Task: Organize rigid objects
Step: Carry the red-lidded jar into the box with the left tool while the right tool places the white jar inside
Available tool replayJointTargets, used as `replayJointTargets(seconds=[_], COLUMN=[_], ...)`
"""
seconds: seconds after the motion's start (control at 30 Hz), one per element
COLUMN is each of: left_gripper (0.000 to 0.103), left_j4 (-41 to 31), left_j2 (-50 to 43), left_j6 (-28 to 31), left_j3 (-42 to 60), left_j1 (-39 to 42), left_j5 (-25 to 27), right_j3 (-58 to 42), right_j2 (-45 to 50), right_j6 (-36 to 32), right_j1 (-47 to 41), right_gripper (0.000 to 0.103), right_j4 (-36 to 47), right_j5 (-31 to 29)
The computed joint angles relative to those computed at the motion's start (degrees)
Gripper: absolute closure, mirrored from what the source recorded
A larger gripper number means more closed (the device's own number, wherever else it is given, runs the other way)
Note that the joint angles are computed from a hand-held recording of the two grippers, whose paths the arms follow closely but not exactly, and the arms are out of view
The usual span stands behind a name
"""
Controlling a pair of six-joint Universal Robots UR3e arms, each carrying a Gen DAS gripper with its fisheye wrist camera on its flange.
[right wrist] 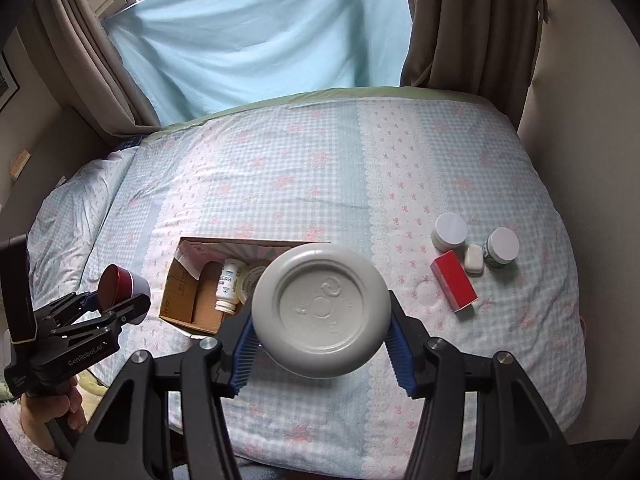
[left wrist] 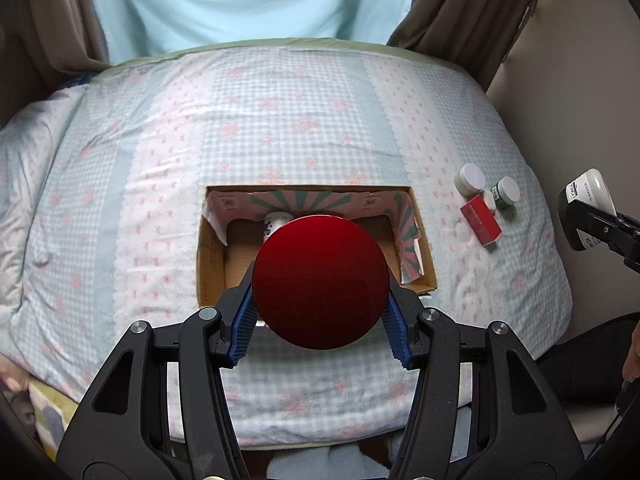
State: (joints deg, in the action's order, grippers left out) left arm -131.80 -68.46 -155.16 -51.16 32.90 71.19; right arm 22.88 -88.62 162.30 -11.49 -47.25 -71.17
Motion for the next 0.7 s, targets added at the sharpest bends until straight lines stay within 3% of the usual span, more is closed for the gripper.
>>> replayJointTargets(seconds=[0.1, 0.23, 0.4, 0.7], left_gripper=[0.052, 0.052, 0.052, 0.052], left_j4=[-3.7, -5.1, 0.7, 14.9], left_j2=[0.2, -1.3, -2.0, -6.5], left_j6=[10.8, 18.1, 19.0, 12.9], left_j3=[-0.6, -2.5, -10.2, -23.3], left_j1=[8.6, 13.9, 13.3, 5.8], left_j5=[-2.3, -3.3, -1.6, 3.9], right_j3=[3.1, 5.2, 8.5, 12.6], right_j2=[1.3, 4.0, 7.3, 16.1], right_j6=[10.3, 20.1, 26.6, 27.7], right_j1=[10.2, 19.2, 25.8, 28.4], right_gripper=[0.051, 0.051, 0.051, 0.051], right_j4=[-6.9, -12.0, -16.9, -23.1], right_j5=[-5.0, -9.2, -11.4, -9.5])
